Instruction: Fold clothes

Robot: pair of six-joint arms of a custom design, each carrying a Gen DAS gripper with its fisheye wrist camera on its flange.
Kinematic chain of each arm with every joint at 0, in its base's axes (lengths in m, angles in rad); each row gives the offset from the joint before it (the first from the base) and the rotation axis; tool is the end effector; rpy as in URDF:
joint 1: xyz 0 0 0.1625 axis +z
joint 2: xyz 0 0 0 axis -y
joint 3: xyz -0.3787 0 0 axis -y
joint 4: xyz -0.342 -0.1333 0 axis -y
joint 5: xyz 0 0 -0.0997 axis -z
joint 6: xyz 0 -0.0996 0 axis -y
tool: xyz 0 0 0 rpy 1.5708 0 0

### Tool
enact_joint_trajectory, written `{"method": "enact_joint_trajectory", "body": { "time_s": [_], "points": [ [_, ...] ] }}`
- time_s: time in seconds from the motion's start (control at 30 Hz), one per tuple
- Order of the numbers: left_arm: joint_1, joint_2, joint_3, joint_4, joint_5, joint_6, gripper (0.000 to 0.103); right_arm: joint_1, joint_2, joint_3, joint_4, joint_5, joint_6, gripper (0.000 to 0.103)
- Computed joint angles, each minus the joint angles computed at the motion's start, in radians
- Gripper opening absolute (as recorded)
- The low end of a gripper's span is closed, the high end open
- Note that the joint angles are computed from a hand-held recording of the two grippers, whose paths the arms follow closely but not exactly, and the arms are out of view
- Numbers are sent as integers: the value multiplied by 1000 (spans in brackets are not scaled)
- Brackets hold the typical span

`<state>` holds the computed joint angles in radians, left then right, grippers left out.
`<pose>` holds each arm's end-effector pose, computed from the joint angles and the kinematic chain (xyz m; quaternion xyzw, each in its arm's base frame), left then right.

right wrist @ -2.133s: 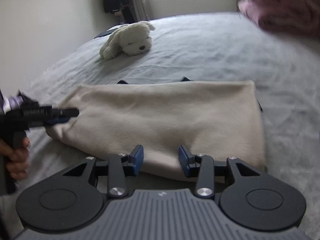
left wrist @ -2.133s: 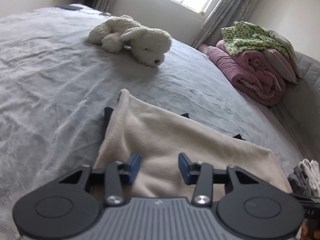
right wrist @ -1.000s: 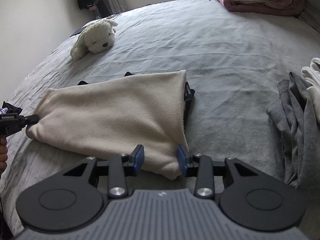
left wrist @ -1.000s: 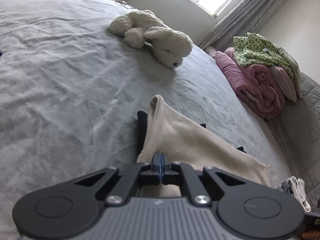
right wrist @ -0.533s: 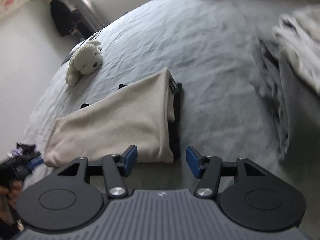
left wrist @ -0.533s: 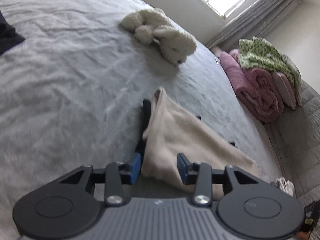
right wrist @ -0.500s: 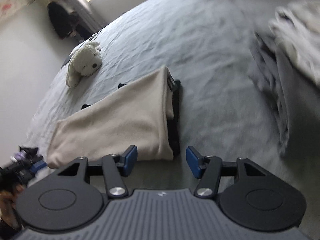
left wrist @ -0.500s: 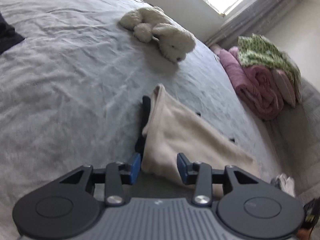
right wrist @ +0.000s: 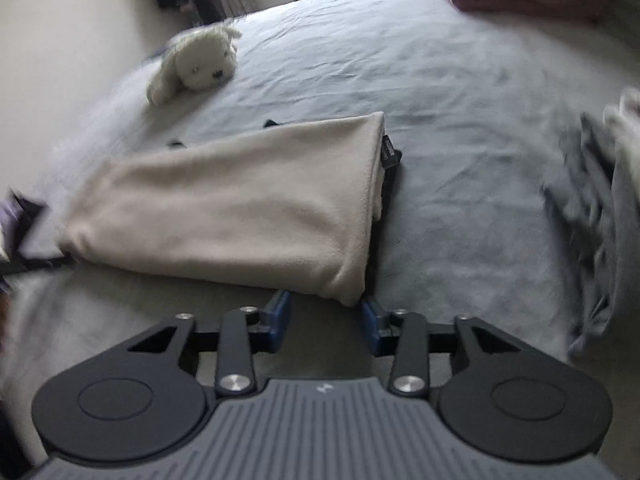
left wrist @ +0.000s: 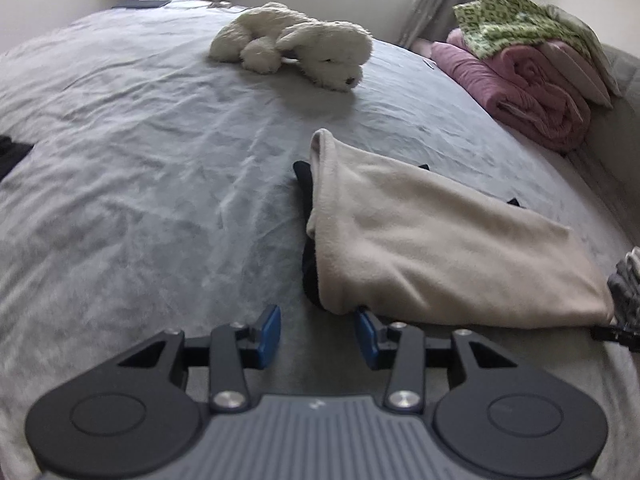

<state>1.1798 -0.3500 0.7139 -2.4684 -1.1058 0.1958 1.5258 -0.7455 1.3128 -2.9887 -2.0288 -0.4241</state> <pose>-0.1428 -0.8134 0.1447 0.2133 0.9161 -0.2770 0.1962 0.0577 -0.7029 0.2516 0.0752 -0.8889 0.3428 0.2945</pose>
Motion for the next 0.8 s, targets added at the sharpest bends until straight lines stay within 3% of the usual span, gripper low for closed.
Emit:
{"method": "enact_joint_trajectory", "body": {
  "time_s": [0.13, 0.27, 0.3, 0.37, 0.47, 0.67, 0.8],
  "points": [
    [-3, 19, -11, -33, -1, 79, 47, 4, 10, 8, -56, -23, -65, 31],
    [-1, 39, -21, -67, -16, 160, 47, 2, 12, 12, -93, -32, -82, 20],
    [1, 44, -30, -65, -26, 166, 45, 1, 13, 13, -102, -28, -83, 19],
    [7, 51, -52, -48, -51, 168, 30, 5, 25, 2, -112, -28, -84, 15],
    [14, 57, -84, -7, -84, 176, 21, 9, 36, -11, -135, -26, -91, 10],
    [24, 46, -136, 49, -142, 232, 14, 11, 12, 11, -194, 7, -116, 5],
    [26, 45, -139, 89, -126, 257, 12, 12, 15, 1, -171, -21, -147, 5]
  ]
}}
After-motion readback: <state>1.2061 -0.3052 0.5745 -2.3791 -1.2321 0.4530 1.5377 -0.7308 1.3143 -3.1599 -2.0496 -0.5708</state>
